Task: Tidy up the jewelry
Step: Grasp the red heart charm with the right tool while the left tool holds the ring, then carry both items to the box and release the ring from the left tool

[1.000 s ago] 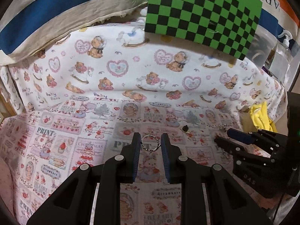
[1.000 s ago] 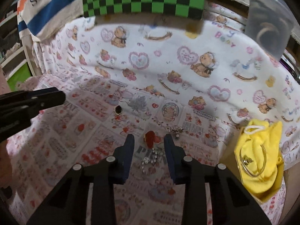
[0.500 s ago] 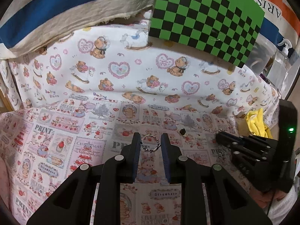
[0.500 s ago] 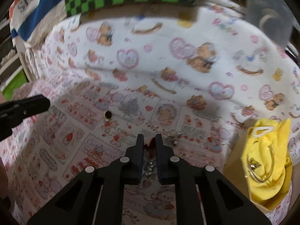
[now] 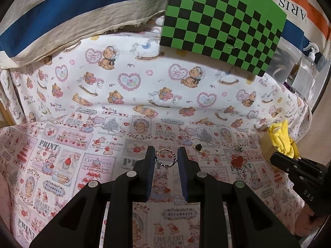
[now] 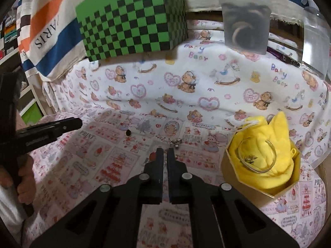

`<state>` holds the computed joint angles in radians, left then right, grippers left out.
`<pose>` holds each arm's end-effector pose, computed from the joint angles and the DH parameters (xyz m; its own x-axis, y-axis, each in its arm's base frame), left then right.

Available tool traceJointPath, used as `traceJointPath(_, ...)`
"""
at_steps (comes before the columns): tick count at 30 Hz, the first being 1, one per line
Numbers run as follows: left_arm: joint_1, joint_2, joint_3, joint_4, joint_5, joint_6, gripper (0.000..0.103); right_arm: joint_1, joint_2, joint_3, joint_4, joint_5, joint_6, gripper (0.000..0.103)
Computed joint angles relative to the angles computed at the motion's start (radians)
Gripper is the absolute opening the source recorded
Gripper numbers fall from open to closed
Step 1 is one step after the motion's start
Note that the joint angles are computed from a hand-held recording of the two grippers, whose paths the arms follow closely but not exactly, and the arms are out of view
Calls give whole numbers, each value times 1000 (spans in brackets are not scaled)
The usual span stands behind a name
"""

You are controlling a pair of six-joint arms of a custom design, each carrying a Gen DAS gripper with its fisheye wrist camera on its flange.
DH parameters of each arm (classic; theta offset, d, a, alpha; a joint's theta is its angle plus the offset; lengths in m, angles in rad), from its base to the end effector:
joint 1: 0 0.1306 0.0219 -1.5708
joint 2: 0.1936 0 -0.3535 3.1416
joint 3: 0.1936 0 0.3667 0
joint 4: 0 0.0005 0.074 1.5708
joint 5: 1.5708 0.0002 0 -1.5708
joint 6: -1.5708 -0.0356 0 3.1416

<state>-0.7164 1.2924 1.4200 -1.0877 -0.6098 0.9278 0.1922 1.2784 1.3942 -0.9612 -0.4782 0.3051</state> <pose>0.3258 -0.2573 0.4448 -0.6031 -0.3448 -0.7193 -0.3202 0.9306 -0.1776 0.4104 0.0960 0.4456 -0.5596 -0.3806 -0.7362 -0.6682 0.7327 0.1291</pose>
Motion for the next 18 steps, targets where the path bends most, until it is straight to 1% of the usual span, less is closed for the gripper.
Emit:
traceJointPath(1, -1, 2, 1, -1, 0, 1, 21, 6, 0, -2, 8, 26, -5, 3)
traceJointPath(3, -2, 5, 4, -4, -2, -1, 21, 17, 18, 12, -13, 36, -2, 14)
traceJointPath(4, -2, 7, 5, -5, -4, -1, 21, 23, 27, 18, -23, 38, 5, 25)
traceJointPath(5, -1, 7, 4, -6, -5, -1, 21, 32, 31, 18, -24, 48, 16, 32)
traceJointPath(8, 4, 6, 1, -7, -2, 3, 21, 80, 39, 10, -1, 107, 55, 32)
traceJointPath(11, 11, 1, -5, -7, 3, 9, 21, 127, 70, 32, -18, 163, 96, 32)
traceJointPath(14, 14, -2, -7, -8, 3, 11, 21, 157, 104, 50, -25, 215, 109, 32)
traceJointPath(18, 12, -2, -5, -9, -2, 9, 21, 168, 135, 65, -35, 253, 101, 30)
